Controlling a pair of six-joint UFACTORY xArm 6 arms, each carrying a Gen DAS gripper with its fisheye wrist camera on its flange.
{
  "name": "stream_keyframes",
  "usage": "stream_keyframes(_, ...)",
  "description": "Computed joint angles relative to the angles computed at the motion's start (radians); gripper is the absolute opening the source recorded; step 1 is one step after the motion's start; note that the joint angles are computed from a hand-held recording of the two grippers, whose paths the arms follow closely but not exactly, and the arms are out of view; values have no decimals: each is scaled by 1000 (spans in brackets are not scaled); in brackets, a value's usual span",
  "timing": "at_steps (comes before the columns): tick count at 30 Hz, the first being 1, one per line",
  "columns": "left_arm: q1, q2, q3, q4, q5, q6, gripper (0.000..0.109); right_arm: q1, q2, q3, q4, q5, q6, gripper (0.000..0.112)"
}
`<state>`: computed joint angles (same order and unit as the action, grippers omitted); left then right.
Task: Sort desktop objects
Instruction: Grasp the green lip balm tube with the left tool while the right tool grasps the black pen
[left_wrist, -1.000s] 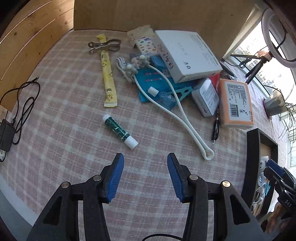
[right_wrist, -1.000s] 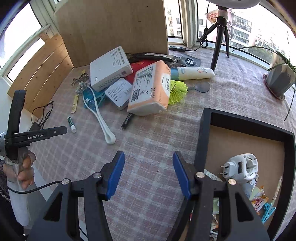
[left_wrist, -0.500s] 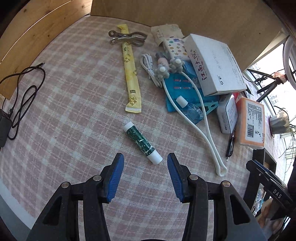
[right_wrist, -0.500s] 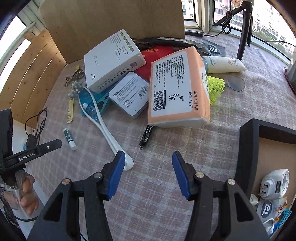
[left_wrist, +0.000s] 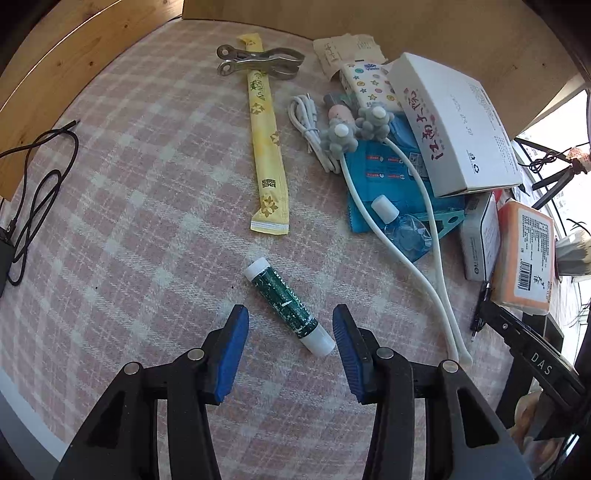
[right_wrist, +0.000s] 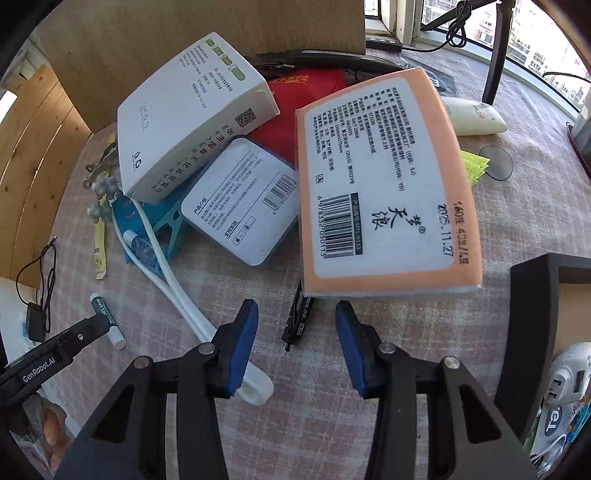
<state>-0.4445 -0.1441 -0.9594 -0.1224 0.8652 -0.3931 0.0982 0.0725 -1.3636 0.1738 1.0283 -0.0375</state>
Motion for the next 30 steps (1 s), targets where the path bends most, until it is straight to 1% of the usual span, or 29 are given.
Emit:
stream_keyframes(2, -5, 2, 10, 19, -5, -15, 38, 6, 15, -8, -17, -5, 22, 39)
stream_keyframes(3, -8, 1, 17, 31, -9, -24, 37, 8, 23, -14, -23, -4, 30, 35)
stream_keyframes(4, -12, -7, 28, 51, -21, -37, 33, 8, 33, -22, -26, 5, 36, 32)
stream_keyframes(5, -16, -10, 32, 71, -18, -48, 30, 9, 29, -14, -34, -14, 40, 28)
stream_keyframes(6, -19, -16, 40, 83, -23, -54, 28, 9, 31, -16, -45, -12, 44, 22)
stream_keyframes(7, -21, -23, 50, 93, -28, -60, 24, 8, 30, -15, -52, -15, 41, 19)
stream_keyframes(8, -23, -31, 61, 103, -34, -66, 20, 4, 29, -13, -51, -15, 33, 14)
stream_keyframes(10, -24, -53, 90, 120, -47, -71, 15, -13, 19, -2, -21, -10, 4, 12)
stream_keyframes(13, -37, -81, 124, 132, -56, -68, 15, -40, -8, 28, 21, 2, -46, 12)
stream_keyframes(16, -53, -140, 186, 117, -62, -39, 15, -63, -55, 80, 41, 6, -101, 12)
stream_keyframes(18, -73, -168, 215, 113, -65, -23, 15, -82, -91, 118, 64, 16, -137, 12)
stream_keyframes(22, -120, -215, 260, 116, -60, -35, 15, -117, -165, 197, 106, 31, -199, 12)
stream_keyframes(30, -224, -281, 326, 71, -58, -63, 14, -179, -294, 322, 161, 75, -270, 12)
